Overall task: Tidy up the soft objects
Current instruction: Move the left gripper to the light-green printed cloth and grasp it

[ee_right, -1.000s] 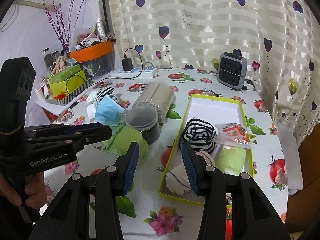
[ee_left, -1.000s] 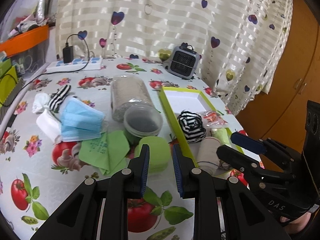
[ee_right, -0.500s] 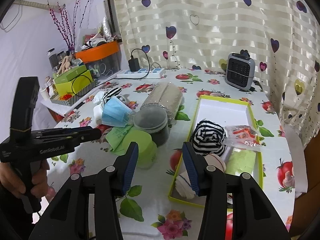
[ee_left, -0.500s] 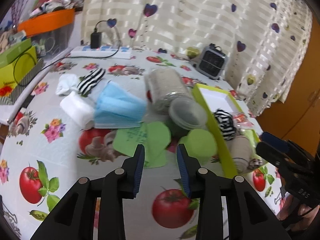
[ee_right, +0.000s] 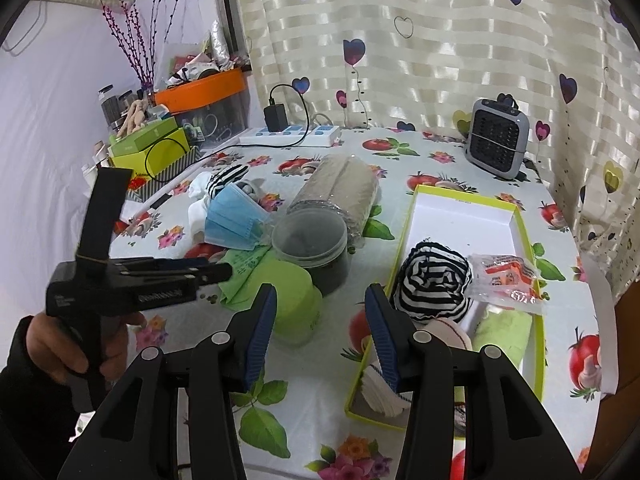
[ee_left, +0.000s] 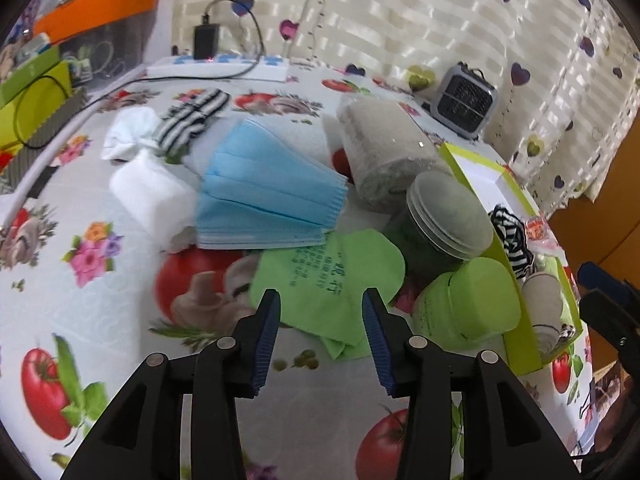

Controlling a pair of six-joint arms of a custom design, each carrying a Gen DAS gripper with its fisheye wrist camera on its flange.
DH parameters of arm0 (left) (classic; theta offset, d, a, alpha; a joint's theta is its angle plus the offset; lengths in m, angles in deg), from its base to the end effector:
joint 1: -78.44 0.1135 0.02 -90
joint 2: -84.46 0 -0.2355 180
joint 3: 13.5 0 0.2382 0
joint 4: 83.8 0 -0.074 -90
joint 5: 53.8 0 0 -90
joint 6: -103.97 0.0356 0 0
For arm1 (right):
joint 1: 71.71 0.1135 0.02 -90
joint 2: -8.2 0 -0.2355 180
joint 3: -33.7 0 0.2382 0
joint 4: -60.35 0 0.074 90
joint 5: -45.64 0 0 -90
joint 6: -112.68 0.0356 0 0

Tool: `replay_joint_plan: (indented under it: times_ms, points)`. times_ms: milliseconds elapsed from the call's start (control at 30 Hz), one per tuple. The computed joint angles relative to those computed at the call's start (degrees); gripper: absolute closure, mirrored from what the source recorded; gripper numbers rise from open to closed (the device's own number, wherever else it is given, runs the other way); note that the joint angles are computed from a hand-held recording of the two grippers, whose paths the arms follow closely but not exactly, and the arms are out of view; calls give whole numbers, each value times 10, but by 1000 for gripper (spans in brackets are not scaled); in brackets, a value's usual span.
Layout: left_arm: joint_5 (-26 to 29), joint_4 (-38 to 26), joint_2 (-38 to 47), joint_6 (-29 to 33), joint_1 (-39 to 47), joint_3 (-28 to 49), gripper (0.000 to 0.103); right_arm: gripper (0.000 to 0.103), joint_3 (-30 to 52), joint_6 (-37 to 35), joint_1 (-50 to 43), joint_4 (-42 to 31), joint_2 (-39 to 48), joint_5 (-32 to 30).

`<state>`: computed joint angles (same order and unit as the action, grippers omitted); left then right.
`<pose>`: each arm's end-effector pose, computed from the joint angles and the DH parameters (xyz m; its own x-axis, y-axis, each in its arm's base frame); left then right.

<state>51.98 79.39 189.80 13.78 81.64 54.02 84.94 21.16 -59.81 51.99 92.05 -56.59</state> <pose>0.3332 0.0089 0.1063 -0.8145 -0.0487 -0.5781 0.1008 0.9694 -0.2237 0.2700 0.0646 0.1479 -0.6318 -0.1596 -0.7585 -0.3749 0.9194 0.1188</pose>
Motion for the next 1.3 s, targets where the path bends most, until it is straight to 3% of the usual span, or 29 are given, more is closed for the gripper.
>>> replay_joint_plan:
  times_ms: [300,433,500,600,967,1300]
  points:
    - [-74,39,29,30,-43,-1,61,56,20,1,0,-6,22,5]
    - [-120,68,25,55,-56,-21,77,56,23,2,0,-4,24,3]
    - [-113,65,27,56,-46,-17,87,56,24,3,-1,-5,25,4]
    - [-102,59,22,55,-31,-19,93,56,25,9,0,-6,24,4]
    - [-53,60,-45,59,54,-89,96,56,47,3,27,-8,31,6]
    - [24,41,-118,113,129,-152,96,56,154,-26,125,-23,134,3]
